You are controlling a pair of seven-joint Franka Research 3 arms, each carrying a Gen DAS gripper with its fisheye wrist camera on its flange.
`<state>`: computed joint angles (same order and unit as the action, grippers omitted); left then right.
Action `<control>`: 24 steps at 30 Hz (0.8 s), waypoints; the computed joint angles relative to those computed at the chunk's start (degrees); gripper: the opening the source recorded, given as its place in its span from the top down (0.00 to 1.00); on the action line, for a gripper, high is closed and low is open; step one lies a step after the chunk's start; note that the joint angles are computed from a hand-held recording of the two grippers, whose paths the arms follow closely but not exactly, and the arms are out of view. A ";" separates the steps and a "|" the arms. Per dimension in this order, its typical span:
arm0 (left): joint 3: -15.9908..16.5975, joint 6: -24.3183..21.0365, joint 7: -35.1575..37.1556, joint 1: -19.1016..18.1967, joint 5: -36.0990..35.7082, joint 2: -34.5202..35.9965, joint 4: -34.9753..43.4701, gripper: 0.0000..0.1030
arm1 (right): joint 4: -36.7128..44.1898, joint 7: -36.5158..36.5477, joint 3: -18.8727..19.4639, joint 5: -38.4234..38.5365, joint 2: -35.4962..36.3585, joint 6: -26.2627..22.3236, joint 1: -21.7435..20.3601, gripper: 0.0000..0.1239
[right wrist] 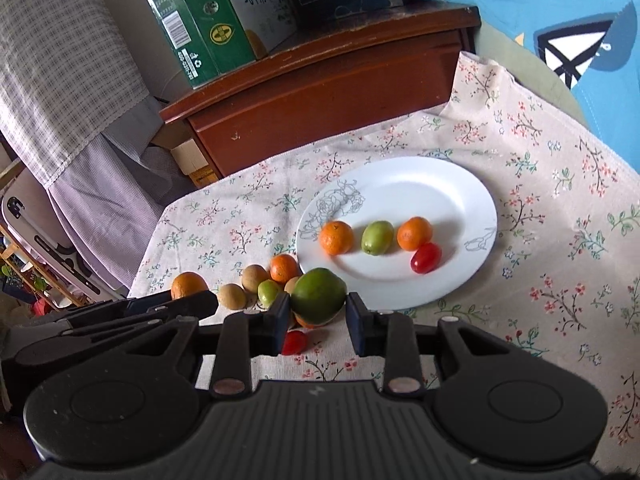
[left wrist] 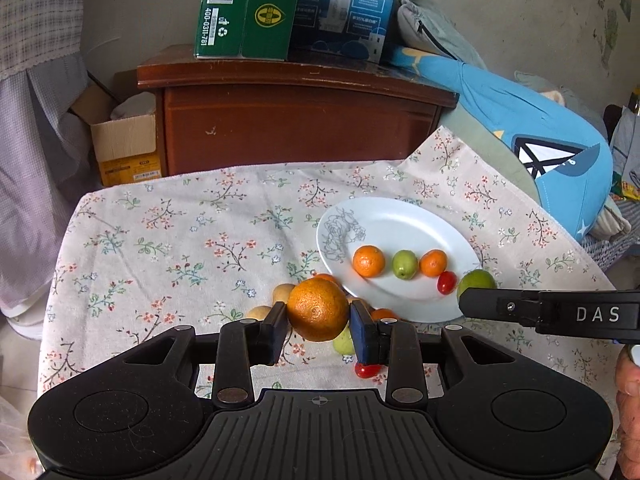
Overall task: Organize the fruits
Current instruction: 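Carry the tangerine and green fruit onto the white plate and open both tools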
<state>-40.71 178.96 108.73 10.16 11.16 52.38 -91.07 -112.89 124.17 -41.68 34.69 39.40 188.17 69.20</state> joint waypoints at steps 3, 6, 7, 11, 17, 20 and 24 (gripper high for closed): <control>-1.91 -1.19 0.94 1.06 -0.22 0.65 0.77 0.70 | -1.34 -0.22 -2.18 0.82 -0.44 0.45 1.80 0.75; -3.54 -2.84 3.13 1.49 -0.72 1.70 2.23 0.70 | -2.30 -0.91 -4.52 1.95 -0.31 0.89 3.41 0.75; -4.06 -3.70 4.11 1.49 -1.05 2.17 2.97 0.70 | -2.51 -1.27 -5.12 2.34 -0.27 1.04 3.64 0.75; -4.20 -6.74 8.62 -0.39 -2.45 3.89 7.15 0.70 | -2.62 -1.55 -8.45 3.68 1.21 -0.01 5.10 0.75; -3.64 -11.32 14.07 -4.44 -5.57 7.49 15.85 0.70 | -1.51 -0.79 -6.31 3.48 0.85 0.22 0.95 0.75; -2.48 -14.10 15.53 -7.09 -7.52 9.42 21.06 0.70 | -0.23 -0.75 -4.65 2.83 1.02 0.24 -1.64 0.75; -0.26 -18.28 16.52 -11.23 -10.15 12.33 28.87 0.70 | 2.02 -1.32 -1.19 1.92 1.22 0.82 -6.07 0.75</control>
